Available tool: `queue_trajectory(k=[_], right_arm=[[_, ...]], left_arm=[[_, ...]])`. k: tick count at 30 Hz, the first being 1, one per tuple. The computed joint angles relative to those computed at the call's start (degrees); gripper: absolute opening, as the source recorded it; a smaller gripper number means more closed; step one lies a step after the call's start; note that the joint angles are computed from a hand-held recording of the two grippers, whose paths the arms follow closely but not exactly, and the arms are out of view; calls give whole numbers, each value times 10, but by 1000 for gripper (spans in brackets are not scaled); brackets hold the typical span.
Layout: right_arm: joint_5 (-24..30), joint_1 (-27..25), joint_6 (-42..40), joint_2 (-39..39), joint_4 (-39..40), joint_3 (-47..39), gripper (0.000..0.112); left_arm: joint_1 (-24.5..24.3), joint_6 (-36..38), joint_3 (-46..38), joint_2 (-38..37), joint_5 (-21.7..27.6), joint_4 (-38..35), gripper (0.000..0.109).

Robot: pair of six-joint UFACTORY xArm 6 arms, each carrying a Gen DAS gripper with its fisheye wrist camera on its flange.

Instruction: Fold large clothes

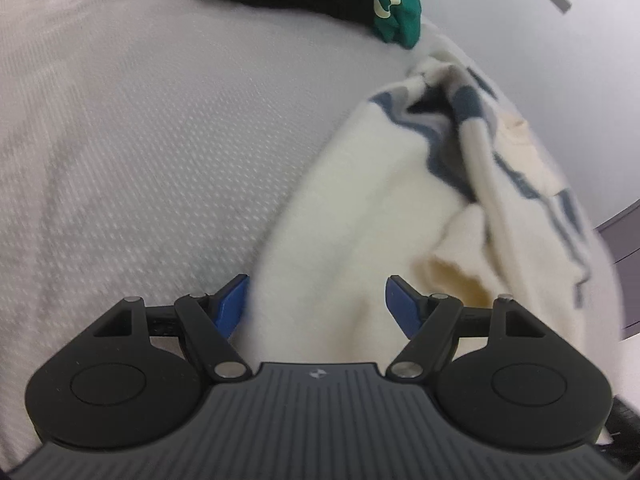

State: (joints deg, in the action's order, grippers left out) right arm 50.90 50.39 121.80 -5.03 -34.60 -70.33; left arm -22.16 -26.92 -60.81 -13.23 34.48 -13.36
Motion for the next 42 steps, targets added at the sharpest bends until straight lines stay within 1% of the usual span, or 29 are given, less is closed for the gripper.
queue_trajectory(k=[1, 3, 5, 7, 9, 10, 11, 12, 13, 15, 17, 18, 19, 22, 23, 25, 26, 27, 28, 29, 30, 31, 32, 33, 34, 36, 37, 38, 42], right_arm=[[-22, -1, 3, -4, -2, 9, 73], [-32, 3, 24, -8, -21, 11, 73], [-65, 2, 56, -20, -51, 29, 73], [-106, 1, 98, -30, -94, 47, 73], [-135, 2, 141, -37, -142, 58, 73], [-147, 1, 174, -40, -177, 61, 73], [-167, -1, 226, -45, -230, 70, 73], [-184, -3, 261, -48, -266, 74, 73], [-198, -9, 272, -45, -281, 73, 73], [-202, -9, 256, -39, -268, 68, 73], [-194, -8, 225, -32, -230, 62, 72], [-191, -7, 202, -30, -203, 61, 72], [-179, -5, 163, -25, -158, 55, 71], [-141, 1, 92, -12, -53, 40, 71], [-136, 1, 71, -6, -26, 34, 68], [-121, 1, 25, 10, 18, 15, 57], [-106, 6, 7, 18, 34, 2, 54], [-92, 11, -4, 23, 41, -10, 49], [-76, 17, -9, 28, 44, -22, 42], [-65, 22, -6, 28, 38, -28, 39], [-56, 26, 1, 27, 28, -33, 30], [-46, 29, 9, 23, 17, -33, 18], [-34, 34, 16, 19, 8, -36, 13], [-37, 37, 33, 10, -11, -29, 12], [-52, 36, 54, 1, -31, -17, 11], [-67, 37, 86, -21, -63, 1, 10], [-80, 37, 114, -42, -89, 25, 10], [-81, 39, 138, -54, -110, 33, 9], [-92, 46, 224, -95, -216, 52, 9]], left_arm=[[3, 19, 6, -5, -6, -36, 78], [6, 52, 15, -14, -15, -94, 78], [7, 87, 24, -23, -20, -152, 78], [8, 130, 30, -29, -24, -215, 78], [8, 160, 33, -35, -26, -261, 78], [7, 168, 37, -37, -29, -278, 78], [5, 169, 42, -41, -33, -287, 78], [4, 157, 47, -44, -32, -278, 78], [4, 140, 50, -47, -27, -261, 78], [6, 109, 55, -51, -14, -239, 78], [9, 82, 57, -52, 3, -215, 78], [9, 71, 56, -52, 11, -203, 78], [8, 66, 57, -53, 16, -198, 78], [4, 44, 70, -66, 13, -181, 77], [1, 36, 73, -70, 18, -173, 77], [0, 44, 77, -77, 30, -185, 76], [-1, 45, 78, -80, 38, -182, 70], [-2, 39, 76, -80, 47, -170, 66], [-3, 37, 72, -80, 58, -160, 53], [-3, 41, 69, -79, 66, -159, 40], [-2, 41, 69, -81, 69, -159, 34], [-2, 43, 70, -83, 65, -162, 23], [0, 47, 73, -87, 57, -172, 18], [4, 57, 79, -94, 49, -189, 17], [7, 70, 82, -100, 40, -209, 15], [14, 87, 85, -114, 28, -230, 11], [17, 91, 85, -121, 22, -236, 10], [22, 105, 87, -130, 16, -259, 9], [47, 139, 78, -160, 19, -307, 8]])
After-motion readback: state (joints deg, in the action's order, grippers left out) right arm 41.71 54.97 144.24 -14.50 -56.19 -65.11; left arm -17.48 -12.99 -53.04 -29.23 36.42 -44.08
